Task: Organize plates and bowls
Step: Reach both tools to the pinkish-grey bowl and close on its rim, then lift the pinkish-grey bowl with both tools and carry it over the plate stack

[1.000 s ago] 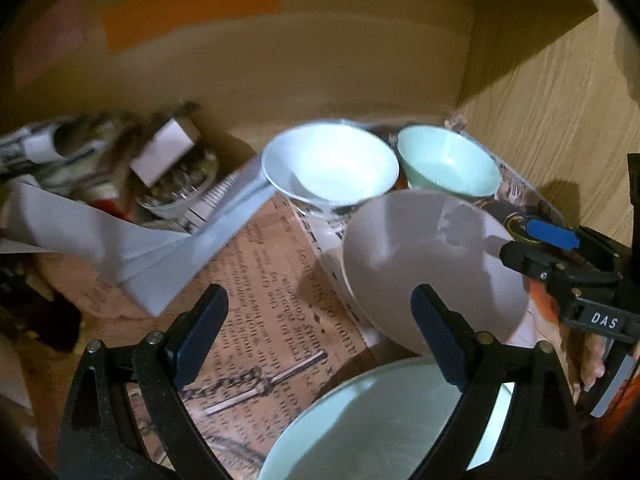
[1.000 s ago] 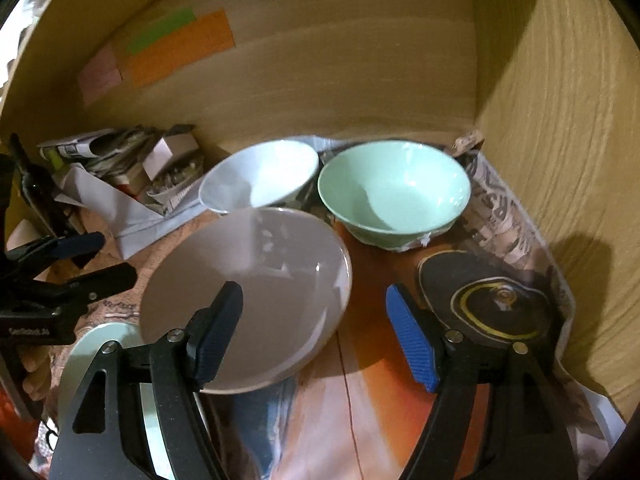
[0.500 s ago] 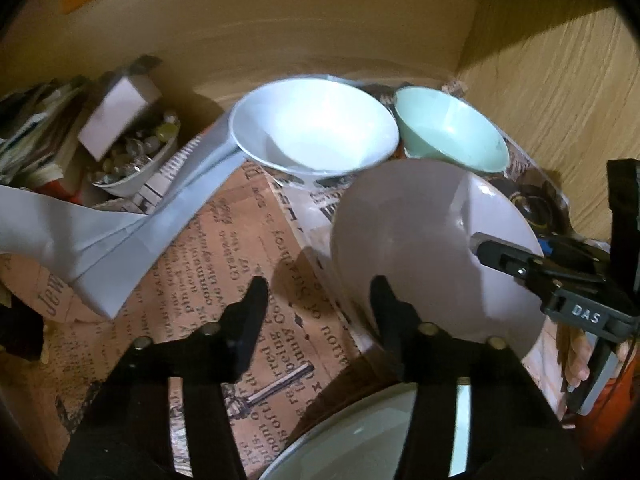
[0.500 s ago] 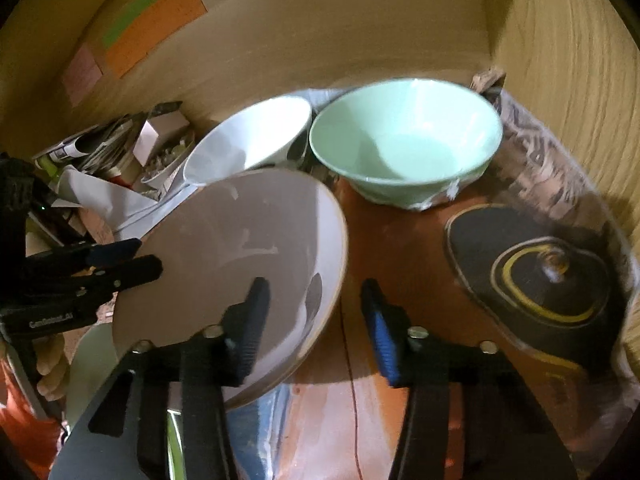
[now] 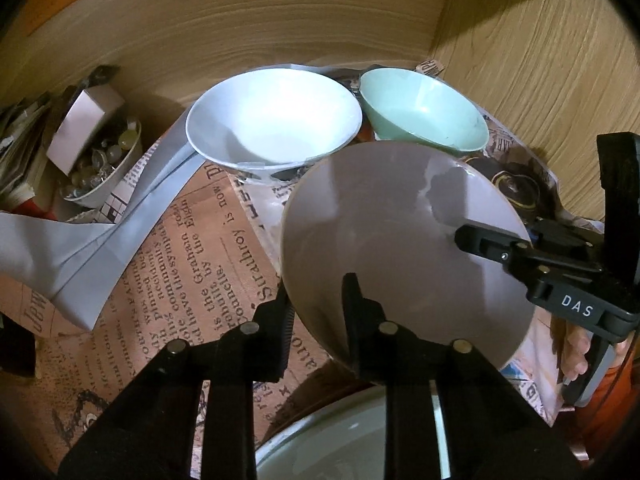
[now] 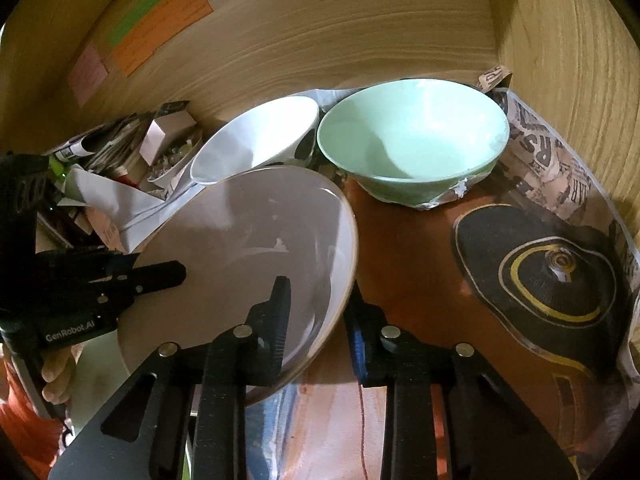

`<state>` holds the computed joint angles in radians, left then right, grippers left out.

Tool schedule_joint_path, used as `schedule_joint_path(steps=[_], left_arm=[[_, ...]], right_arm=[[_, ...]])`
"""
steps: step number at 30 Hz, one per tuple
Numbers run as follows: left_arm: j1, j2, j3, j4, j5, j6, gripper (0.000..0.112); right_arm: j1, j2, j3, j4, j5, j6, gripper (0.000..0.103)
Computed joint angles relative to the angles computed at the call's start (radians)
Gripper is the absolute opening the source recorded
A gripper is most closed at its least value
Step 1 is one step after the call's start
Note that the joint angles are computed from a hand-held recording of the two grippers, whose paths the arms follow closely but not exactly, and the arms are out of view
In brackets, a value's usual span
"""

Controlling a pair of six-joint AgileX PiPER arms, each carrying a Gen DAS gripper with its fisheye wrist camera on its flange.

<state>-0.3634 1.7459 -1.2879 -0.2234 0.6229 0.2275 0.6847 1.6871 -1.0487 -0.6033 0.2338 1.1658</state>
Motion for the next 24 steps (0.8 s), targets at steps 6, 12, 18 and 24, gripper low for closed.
schedule_joint_path(steps=[6, 12, 18, 24], left_arm=[[-0.011, -0.022, 0.015, 0.006, -0.005, -0.011, 0.023], [-0.034, -0.083, 0.066, 0.029, -0.050, -0.038, 0.023], [-0.022, -0.140, 0.100, -0.012, -0.059, -0.017, 0.023], [0.002, -0.218, 0.163, -0.058, -0.078, 0.018, 0.023]], right_arm=[[0.020, -0.023, 0.014, -0.147, 0.031, 0.161, 0.024], [0.040, -0.067, 0.039, -0.272, 0.052, 0.297, 0.024], [0.085, -0.110, 0.049, -0.394, 0.097, 0.421, 0.024], [0.144, -0.131, 0.038, -0.457, 0.150, 0.482, 0.024]])
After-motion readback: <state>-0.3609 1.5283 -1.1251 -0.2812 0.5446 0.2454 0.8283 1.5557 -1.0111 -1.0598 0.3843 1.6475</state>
